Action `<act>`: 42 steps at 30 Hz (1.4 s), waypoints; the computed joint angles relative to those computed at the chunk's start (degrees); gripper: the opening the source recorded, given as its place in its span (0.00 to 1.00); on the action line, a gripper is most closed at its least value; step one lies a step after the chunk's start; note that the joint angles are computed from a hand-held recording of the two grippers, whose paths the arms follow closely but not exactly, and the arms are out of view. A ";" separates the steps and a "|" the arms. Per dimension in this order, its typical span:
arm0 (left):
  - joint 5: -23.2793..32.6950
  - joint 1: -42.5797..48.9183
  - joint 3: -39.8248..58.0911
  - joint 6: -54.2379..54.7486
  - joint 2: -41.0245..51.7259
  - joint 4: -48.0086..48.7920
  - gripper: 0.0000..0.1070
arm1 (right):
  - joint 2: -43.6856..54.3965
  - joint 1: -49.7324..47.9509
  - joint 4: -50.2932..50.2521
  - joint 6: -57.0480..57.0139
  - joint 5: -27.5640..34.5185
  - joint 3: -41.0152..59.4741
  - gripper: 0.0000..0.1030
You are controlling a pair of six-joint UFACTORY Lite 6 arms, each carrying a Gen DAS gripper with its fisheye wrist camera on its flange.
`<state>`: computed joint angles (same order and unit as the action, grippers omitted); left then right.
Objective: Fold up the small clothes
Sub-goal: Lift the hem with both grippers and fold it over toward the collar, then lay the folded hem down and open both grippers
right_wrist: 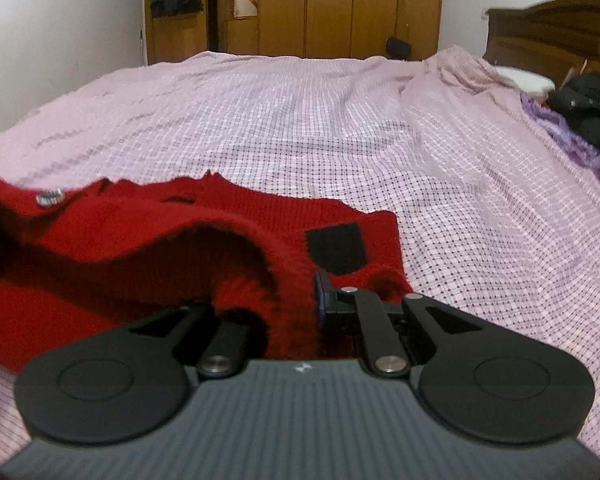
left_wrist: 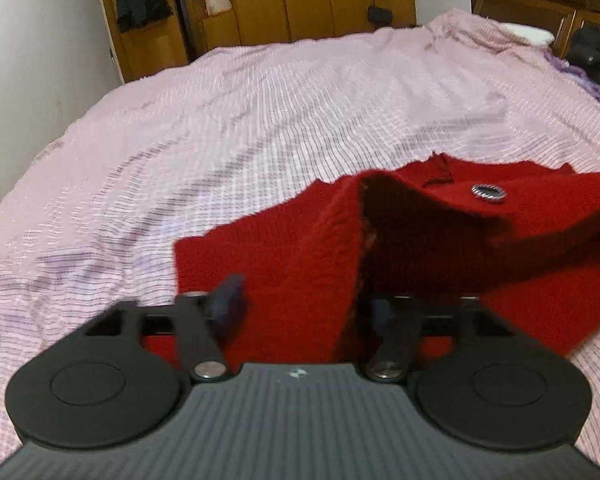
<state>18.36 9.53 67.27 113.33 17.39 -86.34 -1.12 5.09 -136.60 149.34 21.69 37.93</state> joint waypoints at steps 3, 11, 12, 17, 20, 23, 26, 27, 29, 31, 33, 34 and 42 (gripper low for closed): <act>1.81 3.05 -4.16 4.39 -4.49 -1.82 0.79 | -2.43 -2.46 -7.58 7.92 -3.09 -1.29 0.15; 7.50 12.35 -9.98 2.83 -11.02 6.26 0.79 | -11.44 -3.35 -10.00 10.35 -5.60 -6.69 0.17; 7.66 13.09 -10.86 4.45 -11.58 5.82 0.79 | -12.12 -3.00 -9.09 9.59 -5.17 -7.23 0.17; 6.34 14.41 -14.52 16.90 -12.88 -2.04 0.79 | -14.01 -0.70 -2.59 2.75 -2.28 -9.17 0.17; 7.73 14.85 -14.02 17.74 -11.66 -1.64 0.78 | -14.04 -0.65 -4.30 4.08 -1.13 -9.83 0.17; 12.57 15.66 -10.33 13.03 -8.20 1.88 0.52 | -14.43 -0.83 -4.83 5.48 -0.31 -9.99 0.15; 10.62 13.46 -5.81 8.52 -4.52 1.48 0.47 | -13.83 -0.72 -2.84 3.84 0.20 -8.59 0.15; 9.47 12.58 -4.65 9.14 -3.51 -0.20 0.47 | -13.01 -0.72 -1.68 2.72 0.06 -7.55 0.15; 7.16 10.83 -1.71 10.27 -1.34 -3.54 0.47 | -10.83 -1.13 0.02 1.35 -0.65 -5.04 0.15; 5.60 9.52 1.81 8.89 0.75 -4.57 0.47 | -8.01 -1.94 0.34 1.49 -1.45 -1.94 0.17; 4.90 8.77 5.58 4.63 2.50 -2.15 0.48 | -5.26 -2.79 0.50 1.63 -2.32 1.10 0.17; 4.66 8.48 7.42 1.81 3.10 -0.11 0.50 | -3.83 -3.47 0.87 1.28 -3.34 2.98 0.19; 4.17 8.45 12.77 -7.62 1.81 6.63 0.72 | -0.42 -6.90 12.21 -9.70 -5.72 10.23 0.57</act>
